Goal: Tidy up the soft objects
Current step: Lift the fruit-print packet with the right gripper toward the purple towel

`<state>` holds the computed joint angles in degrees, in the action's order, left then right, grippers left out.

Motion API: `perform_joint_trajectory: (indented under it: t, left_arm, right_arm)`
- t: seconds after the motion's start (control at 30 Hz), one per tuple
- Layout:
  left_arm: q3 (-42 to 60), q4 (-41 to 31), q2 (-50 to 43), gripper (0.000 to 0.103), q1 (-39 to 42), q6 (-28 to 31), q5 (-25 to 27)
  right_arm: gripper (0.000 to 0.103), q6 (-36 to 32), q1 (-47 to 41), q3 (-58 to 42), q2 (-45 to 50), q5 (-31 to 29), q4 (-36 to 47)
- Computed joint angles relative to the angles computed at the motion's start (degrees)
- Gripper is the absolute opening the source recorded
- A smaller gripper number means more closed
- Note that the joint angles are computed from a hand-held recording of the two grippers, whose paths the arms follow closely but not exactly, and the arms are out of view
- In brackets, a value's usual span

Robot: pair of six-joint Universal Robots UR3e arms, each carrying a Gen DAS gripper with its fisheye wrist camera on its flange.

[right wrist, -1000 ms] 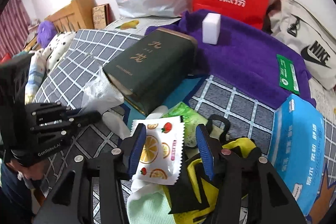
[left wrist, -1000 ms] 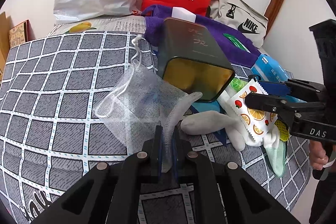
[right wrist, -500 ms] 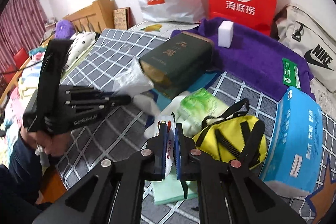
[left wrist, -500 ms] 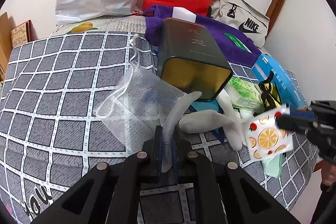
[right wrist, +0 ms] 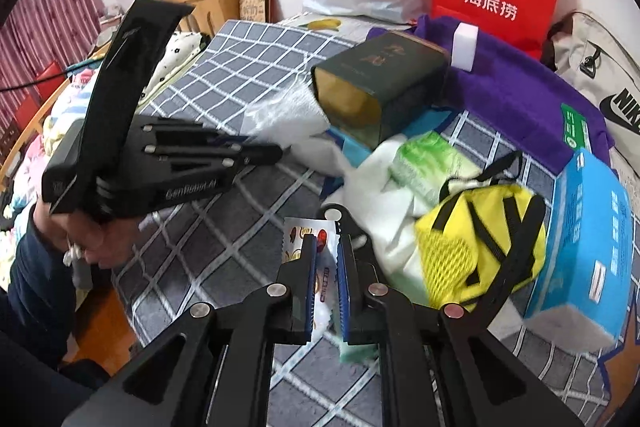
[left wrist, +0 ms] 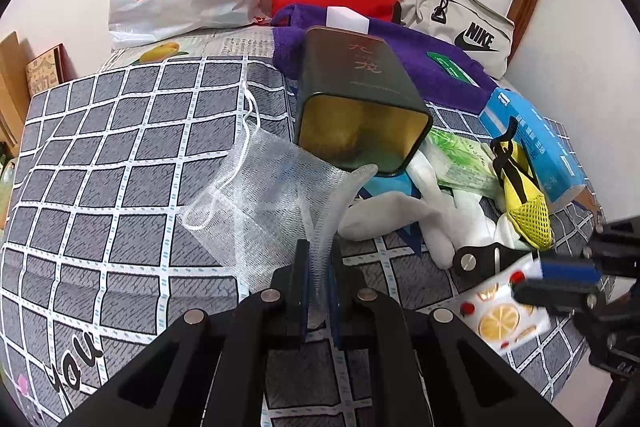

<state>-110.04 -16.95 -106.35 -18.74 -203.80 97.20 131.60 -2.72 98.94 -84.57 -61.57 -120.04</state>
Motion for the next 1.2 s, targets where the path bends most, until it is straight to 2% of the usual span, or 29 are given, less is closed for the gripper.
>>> perform_joint_trajectory:
  t: [0.23, 0.37, 0.6, 0.8, 1.2]
  left_arm:
    - [-0.32, -0.44, 0.47, 0.009, -0.91, -1.04, 0.78]
    - [-0.36, -0.33, 0.54, 0.009, -1.06, -1.32, 0.83]
    - [-0.74, -0.37, 1.97, 0.007, -1.89, -1.49, 1.62]
    - [1.45, -3.24, 3.87, 0.006, -3.13, -1.93, 3.33]
    - [9.62, -11.22, 6.54, 0.006, -7.23, -2.85, 7.7]
  right_arm:
    - [0.012, -3.8, -1.58, 4.3, -4.48, 1.17, 3.53]
    - [0.006, -3.24, -2.14, 5.62, -4.77, 3.22, 3.16]
    - [0.003, -1.52, -3.95, 4.57, -6.89, 4.94, 2.8]
    - [0.003, 2.68, -5.9, 1.37, -6.68, 4.1, 2.01]
    - [0.003, 3.83, -12.31, -1.48, -10.93, 7.18, 3.5]
